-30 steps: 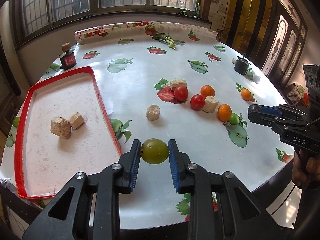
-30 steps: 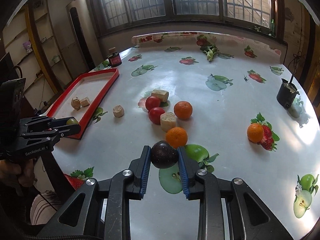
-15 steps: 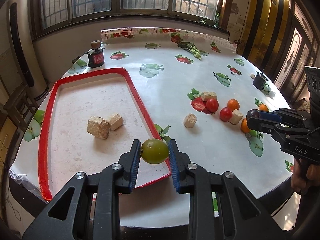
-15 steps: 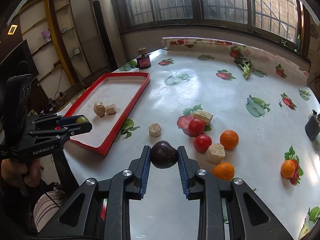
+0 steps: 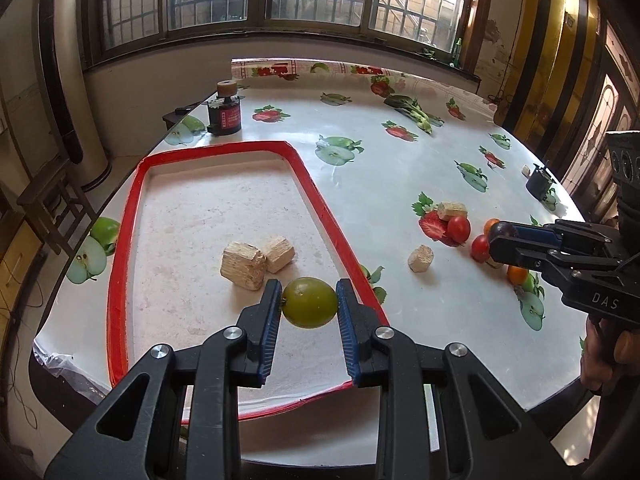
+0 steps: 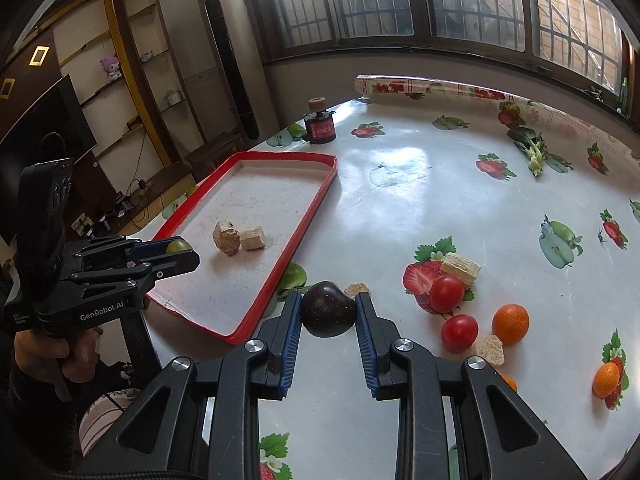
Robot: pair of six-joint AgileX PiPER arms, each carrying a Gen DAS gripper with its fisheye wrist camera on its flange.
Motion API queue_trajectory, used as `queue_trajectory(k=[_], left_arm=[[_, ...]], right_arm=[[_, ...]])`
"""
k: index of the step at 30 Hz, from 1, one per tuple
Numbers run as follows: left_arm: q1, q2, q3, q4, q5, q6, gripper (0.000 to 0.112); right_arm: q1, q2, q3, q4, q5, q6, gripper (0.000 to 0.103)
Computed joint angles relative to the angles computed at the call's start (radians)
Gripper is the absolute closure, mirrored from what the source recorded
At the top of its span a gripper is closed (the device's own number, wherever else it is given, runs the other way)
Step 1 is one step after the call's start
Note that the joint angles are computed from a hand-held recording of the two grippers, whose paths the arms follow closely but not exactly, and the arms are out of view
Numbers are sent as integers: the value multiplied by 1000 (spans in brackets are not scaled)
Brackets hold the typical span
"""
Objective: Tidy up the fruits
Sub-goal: 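Carry the held grape and plum over the red-rimmed tray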
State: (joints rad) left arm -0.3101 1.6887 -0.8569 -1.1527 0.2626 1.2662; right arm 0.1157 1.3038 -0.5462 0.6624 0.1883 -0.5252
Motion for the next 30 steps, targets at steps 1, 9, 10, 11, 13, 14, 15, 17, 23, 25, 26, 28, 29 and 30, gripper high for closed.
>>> queue_trajectory(k=[1, 9, 10, 11, 13, 14, 15, 17, 23, 25, 26, 28, 29, 30], left_arm=[[8, 3, -6, 4, 1, -2, 87], [67, 58, -93, 88, 12, -85, 87], [75, 68, -107, 101, 14, -97, 87], [82, 80, -124, 121, 18, -116, 87], [91, 103, -160, 170, 19, -168, 87], [94, 115, -181, 201, 20, -198, 87], [99, 130, -205, 230, 25, -226, 87], [107, 162, -251, 292, 32, -291, 87], [130, 280, -399, 496, 66, -506, 87], [133, 315, -436, 543, 80, -555, 87], [135, 333, -455, 568, 90, -583, 87], [136, 365, -488, 622, 109, -643, 87], [135, 378, -499, 636, 115, -660, 87], [135, 390, -508, 649, 120, -676, 87]], right_arm=[[-2, 13, -10, 40, 1, -40, 76], [10, 139, -117, 282, 10, -267, 76], [12, 156, -134, 317, 16, -297, 76], [15, 175, -152, 336, 20, -310, 76], [26, 219, -202, 350, 26, -314, 76], [36, 242, -231, 339, 27, -297, 76], [46, 266, -260, 320, 27, -276, 76], [71, 324, -326, 281, 24, -240, 76], [103, 538, -564, 59, 80, -14, 76], [105, 603, -633, 19, 100, 31, 76], [105, 635, -666, -6, 113, 56, 76], [106, 689, -721, -33, 134, 84, 76], [105, 714, -746, -38, 146, 88, 76], [106, 737, -768, -46, 158, 94, 76]])
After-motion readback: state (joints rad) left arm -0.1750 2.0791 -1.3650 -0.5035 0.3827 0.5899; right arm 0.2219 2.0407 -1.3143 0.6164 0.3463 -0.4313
